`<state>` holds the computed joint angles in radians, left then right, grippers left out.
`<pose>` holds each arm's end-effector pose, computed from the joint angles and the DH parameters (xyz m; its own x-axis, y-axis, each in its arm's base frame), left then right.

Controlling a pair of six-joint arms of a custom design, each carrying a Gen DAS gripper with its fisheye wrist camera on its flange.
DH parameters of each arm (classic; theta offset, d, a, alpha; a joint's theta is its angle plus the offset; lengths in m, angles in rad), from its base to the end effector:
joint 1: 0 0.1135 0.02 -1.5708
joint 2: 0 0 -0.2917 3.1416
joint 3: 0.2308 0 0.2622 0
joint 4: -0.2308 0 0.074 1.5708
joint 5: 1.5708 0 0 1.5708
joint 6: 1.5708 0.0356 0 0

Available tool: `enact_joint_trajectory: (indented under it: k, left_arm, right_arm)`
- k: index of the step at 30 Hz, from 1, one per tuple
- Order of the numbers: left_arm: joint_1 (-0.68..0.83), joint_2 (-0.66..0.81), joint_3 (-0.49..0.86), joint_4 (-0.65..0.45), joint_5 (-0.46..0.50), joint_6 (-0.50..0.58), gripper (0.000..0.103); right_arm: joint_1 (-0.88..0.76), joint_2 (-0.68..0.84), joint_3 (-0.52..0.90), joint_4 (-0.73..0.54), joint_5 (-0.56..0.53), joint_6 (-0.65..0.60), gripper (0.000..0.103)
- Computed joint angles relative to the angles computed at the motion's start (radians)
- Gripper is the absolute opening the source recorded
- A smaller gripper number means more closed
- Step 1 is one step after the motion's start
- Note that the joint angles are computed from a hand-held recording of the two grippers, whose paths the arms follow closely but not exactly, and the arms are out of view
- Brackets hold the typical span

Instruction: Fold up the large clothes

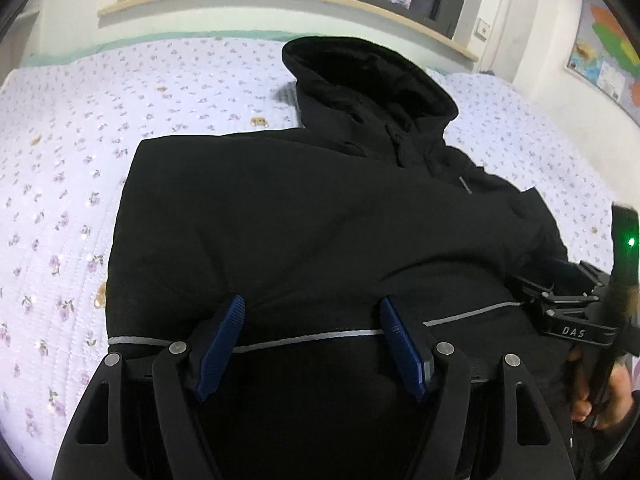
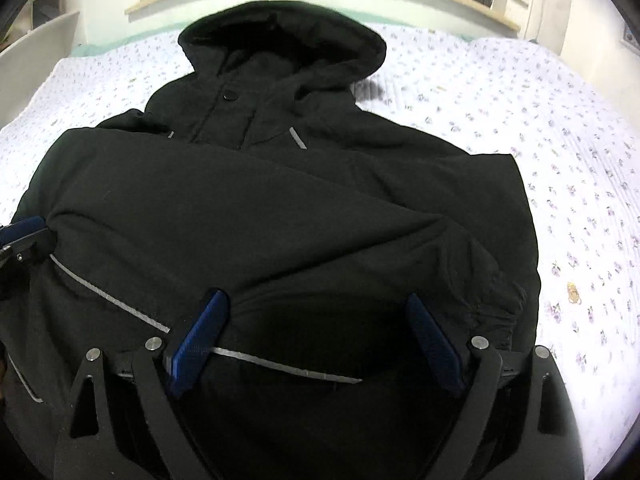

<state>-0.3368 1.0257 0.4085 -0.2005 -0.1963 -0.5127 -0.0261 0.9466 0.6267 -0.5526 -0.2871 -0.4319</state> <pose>0.1779 -0.0550 0.1847 -0.6973 -0.2656 -0.6658 -0.1650 0.9634 -0.2115 0.1804 0.0054 0.2440 -0.6297 -0.3852 -0.6747 -0.4630 0.8834 -0.0721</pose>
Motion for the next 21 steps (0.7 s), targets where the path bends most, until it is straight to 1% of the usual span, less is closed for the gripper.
enact_joint_trajectory:
  k: [4, 7, 8, 9, 11, 14, 16, 17, 21]
  left_arm:
    - [0.02, -0.053, -0.035, 0.029, 0.038, -0.001, 0.071]
    - [0.044, -0.112, -0.061, 0.029, 0.082, -0.012, 0.071]
    - [0.046, -0.125, -0.064, 0.021, 0.085, -0.014, 0.071]
    - [0.045, -0.12, -0.061, 0.019, 0.082, -0.015, 0.071]
    - [0.016, -0.103, -0.049, 0.001, 0.047, -0.023, 0.071]
    - [-0.037, -0.033, -0.006, -0.032, -0.029, -0.037, 0.072]
    - [-0.058, 0.016, 0.027, -0.061, -0.061, -0.046, 0.072]
    - [-0.057, 0.033, 0.041, -0.072, -0.064, -0.046, 0.072]
    - [-0.097, 0.126, 0.126, -0.164, -0.128, -0.064, 0.072]
  right_arm:
    - [-0.049, -0.059, -0.022, -0.015, -0.037, -0.023, 0.092]
    - [-0.047, -0.093, -0.041, -0.002, -0.026, -0.018, 0.092]
    - [-0.02, -0.088, -0.043, 0.011, -0.004, 0.002, 0.092]
    - [-0.021, -0.085, -0.042, 0.01, -0.006, 0.002, 0.093]
    - [0.018, -0.056, -0.037, 0.035, 0.018, 0.033, 0.093]
    - [0.027, -0.035, -0.023, 0.021, 0.027, 0.038, 0.093]
    - [0.05, 0.0, -0.002, 0.012, 0.052, 0.059, 0.094]
    - [0.063, 0.015, 0.012, -0.001, 0.07, 0.069, 0.094]
    - [0.119, 0.057, 0.067, -0.07, 0.156, 0.122, 0.094]
